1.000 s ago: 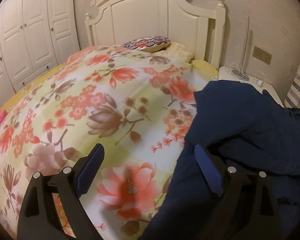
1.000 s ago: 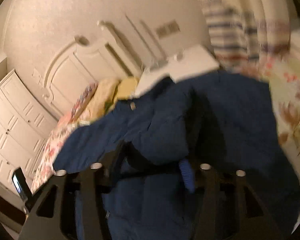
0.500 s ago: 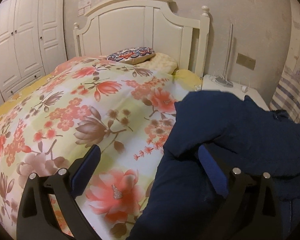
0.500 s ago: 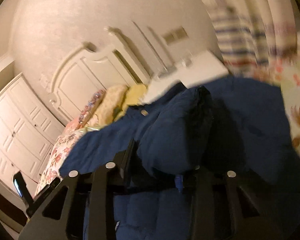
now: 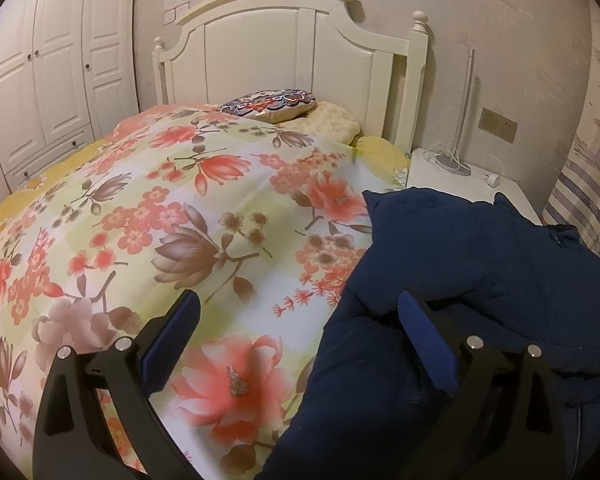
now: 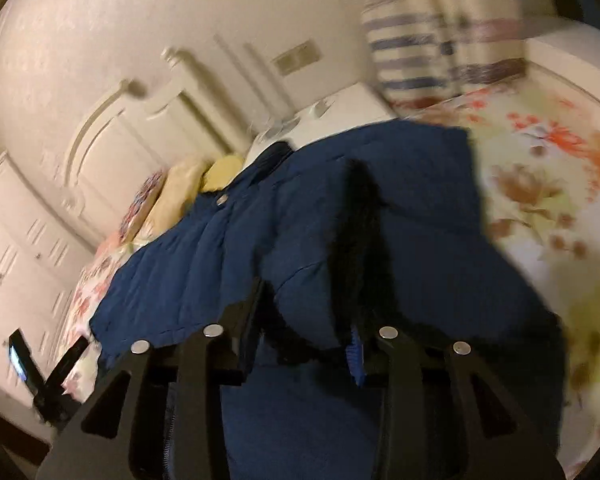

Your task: Fold large clothes

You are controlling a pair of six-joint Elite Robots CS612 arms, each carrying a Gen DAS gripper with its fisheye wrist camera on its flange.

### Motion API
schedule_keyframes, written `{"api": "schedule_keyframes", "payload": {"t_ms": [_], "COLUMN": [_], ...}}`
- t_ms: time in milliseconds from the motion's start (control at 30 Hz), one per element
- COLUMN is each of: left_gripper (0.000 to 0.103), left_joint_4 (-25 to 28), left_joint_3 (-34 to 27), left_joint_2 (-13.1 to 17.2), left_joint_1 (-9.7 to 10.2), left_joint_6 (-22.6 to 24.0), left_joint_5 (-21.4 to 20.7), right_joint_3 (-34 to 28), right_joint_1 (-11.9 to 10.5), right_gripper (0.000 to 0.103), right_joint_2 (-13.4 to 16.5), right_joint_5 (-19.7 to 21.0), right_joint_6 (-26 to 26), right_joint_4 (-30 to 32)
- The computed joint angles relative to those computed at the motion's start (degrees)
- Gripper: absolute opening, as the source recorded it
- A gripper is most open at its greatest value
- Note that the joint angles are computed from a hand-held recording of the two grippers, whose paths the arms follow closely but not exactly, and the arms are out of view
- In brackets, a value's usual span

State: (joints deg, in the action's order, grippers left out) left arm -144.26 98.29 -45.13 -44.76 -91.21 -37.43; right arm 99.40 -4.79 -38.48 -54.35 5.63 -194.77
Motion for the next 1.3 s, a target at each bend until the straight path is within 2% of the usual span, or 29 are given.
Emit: {"api": "schedule_keyframes", "payload": {"t_ms": [67, 133, 200, 233, 300, 367, 433, 533, 600, 633, 700, 733, 800, 900, 933, 967, 1067, 1100, 1167, 1200, 1267, 1300], "left_gripper": [0.099, 0.099, 0.099, 0.099, 0.099, 0.101, 0.101, 0.101, 0.101, 0.101, 0.1, 0.1, 0.1, 0.101, 0.101, 0.101, 0.101, 0.101, 0.101, 0.101, 0.101, 0.101], "left_joint_4": [0.47, 1.1, 2.01, 2.39, 2.47, 1.91, 1.65, 0.27, -0.56, -0.75, -1.28, -3.51, -8.23, -15.6, -15.88, -15.44, -10.35, -6.11, 1.75, 3.74, 4.58, 4.4], "left_joint_3": [0.01, -0.03, -0.07, -0.05, -0.11, -0.37, -0.56, 0.01, 0.52, 0.75, 1.06, 1.28, 0.96, -2.64, -4.32, -6.79, -12.76, -15.54, -20.46, -21.85, -22.12, -21.93], "left_joint_2": [-0.06, -0.14, -0.22, -0.29, -0.27, -0.06, 0.04, -0.05, -0.24, -0.38, -0.71, -0.83, -0.73, 0.44, 0.89, 1.53, 3.99, 5.44, 8.25, 9.47, 9.5, 9.07], "left_joint_1": [-0.03, -0.16, -0.4, -0.54, -0.69, -0.67, -0.67, -0.76, -0.75, -0.82, -1.16, -1.4, -1.84, -1.39, -0.95, -0.07, 1.83, 2.61, 4.27, 4.49, 3.99, 4.08], "left_joint_6": [-0.64, -1.08, -1.7, -2.08, -2.06, -0.66, 0.13, -0.16, -0.85, -1.35, -1.94, -0.64, 3.88, 17.14, 20.28, 23.79, 27.73, 28.32, 30.1, 30.65, 30.92, 30.62], "left_joint_5": [0.13, 0.55, 1.4, 1.92, 2.62, 2.4, 2.36, 2.64, 2.47, 2.68, 3.47, 3.8, 4.58, 1.8, 0.27, -2.8, -7.29, -9.13, -16.69, -17.6, -15.73, -16.48], "right_joint_3": [0.86, 2.19, 3.42, 3.85, 4.11, 3.02, 1.36, -1.3, -3.77, -5.09, -5.56, -5.76, -5.92, -6.03, -5.96, -6.1, -6.25, -6.02, -6.03, -6.02, -6.06, -6.13], "right_joint_1": [0.12, 0.43, 0.42, 0.38, 0.48, 1.83, 3.77, 6.75, 8.23, 8.31, 7.3, 6.91, 6.95, 7.72, 7.95, 8.12, 8.03, 8.02, 7.98, 7.91, 7.86, 7.86], "right_gripper": [0.036, 0.036, 0.055, 0.07, 0.072, 0.089, 0.089, 0.089, 0.09, 0.091, 0.091, 0.092, 0.093, 0.093, 0.093, 0.093, 0.094, 0.094, 0.094, 0.094, 0.094, 0.094], "right_joint_2": [-0.43, -1.33, -2.1, -2.46, -2.61, -3.25, -3.07, -1.51, -0.42, 0.81, 0.97, 1.05, 1.16, 1.33, 1.35, 1.4, 1.36, 1.24, 1.25, 1.25, 1.25, 1.3], "right_joint_5": [-1.72, -6.5, -10.24, -12.59, -13.05, -11.55, -11.38, -17.62, -22.59, -23.06, -19.43, -18.23, -18.58, -20.85, -21.2, -21.23, -20.74, -20.78, -20.78, -20.53, -20.25, -20.19], "right_joint_6": [0.45, 1.57, 4.11, 6.24, 5.83, -2.06, -9.4, -18.02, -23.77, -24.73, -23.26, -22.66, -23.11, -23.99, -24.01, -23.77, -23.58, -23.6, -23.71, -23.72, -23.55, -23.45], "right_joint_4": [-3.75, -9.59, -14.18, -16.29, -20.36, -16.99, -12.76, -8.11, 1.65, 6.08, 7.83, 8.32, 8.54, 8.18, 8.02, 8.05, 8.38, 8.22, 8.22, 8.23, 8.44, 8.41]}}
